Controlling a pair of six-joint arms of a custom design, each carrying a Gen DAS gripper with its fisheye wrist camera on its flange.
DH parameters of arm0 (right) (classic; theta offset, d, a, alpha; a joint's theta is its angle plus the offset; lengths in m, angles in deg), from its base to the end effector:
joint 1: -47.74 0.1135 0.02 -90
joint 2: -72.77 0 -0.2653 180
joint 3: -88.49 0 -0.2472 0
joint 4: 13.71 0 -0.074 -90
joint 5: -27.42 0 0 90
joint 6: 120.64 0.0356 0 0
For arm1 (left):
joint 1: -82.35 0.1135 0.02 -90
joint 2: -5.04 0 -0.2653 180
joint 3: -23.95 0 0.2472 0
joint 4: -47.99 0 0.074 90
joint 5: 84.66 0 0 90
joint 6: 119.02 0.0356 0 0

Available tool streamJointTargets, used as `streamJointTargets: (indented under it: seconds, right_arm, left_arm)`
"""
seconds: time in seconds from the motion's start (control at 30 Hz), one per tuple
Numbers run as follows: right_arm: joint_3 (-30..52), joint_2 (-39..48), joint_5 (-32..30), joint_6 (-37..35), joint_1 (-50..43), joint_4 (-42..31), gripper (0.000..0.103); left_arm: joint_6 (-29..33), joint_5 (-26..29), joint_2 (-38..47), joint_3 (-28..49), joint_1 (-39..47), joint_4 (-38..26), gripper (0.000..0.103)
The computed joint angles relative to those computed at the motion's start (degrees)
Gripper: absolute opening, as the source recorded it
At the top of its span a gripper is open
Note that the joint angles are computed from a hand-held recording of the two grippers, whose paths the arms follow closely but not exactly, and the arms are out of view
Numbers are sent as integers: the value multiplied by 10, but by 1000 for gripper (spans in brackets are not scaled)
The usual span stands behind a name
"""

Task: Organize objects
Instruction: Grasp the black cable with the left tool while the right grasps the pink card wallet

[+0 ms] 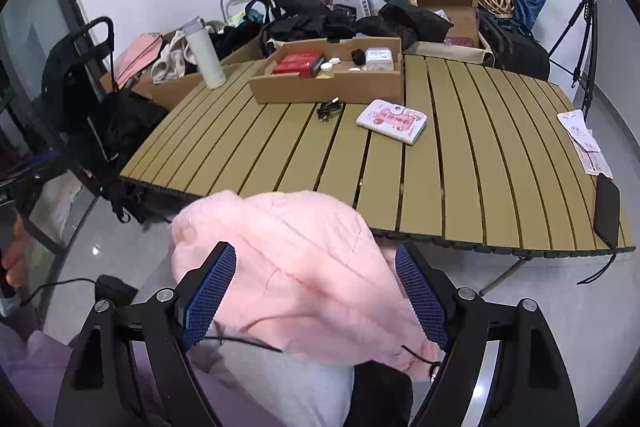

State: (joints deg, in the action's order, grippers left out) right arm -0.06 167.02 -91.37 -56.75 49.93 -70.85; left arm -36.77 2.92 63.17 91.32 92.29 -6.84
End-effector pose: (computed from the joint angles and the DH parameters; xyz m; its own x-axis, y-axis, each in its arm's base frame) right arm 0.3384 0.0301 0.2749 -0.6558 -0.4111 -0.6332 -0.6272 0.7635 0.1538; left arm 0.1973 0.0361 0.3002 -0.6700 -0.2542 -0.6975 -0.2946 0.9534 -0.0645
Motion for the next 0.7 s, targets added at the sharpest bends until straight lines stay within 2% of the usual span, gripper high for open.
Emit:
streamJointTargets:
  seconds: [0.2, 0.4, 0.6, 0.7]
  right_arm:
    - [14, 28, 47, 2, 14, 16, 85]
    - [75, 112, 55, 41, 13, 27, 85]
    - [210, 236, 51, 60, 22, -4, 85]
    - [300, 307, 63, 67, 31, -14, 85]
  left_arm:
    - [-3, 12, 72, 3, -9, 43, 103]
    - [7, 34, 214, 68, -18, 77, 103]
    - [24, 54, 410, 211, -41, 103, 103]
    - [26, 65, 535, 323, -46, 106, 103]
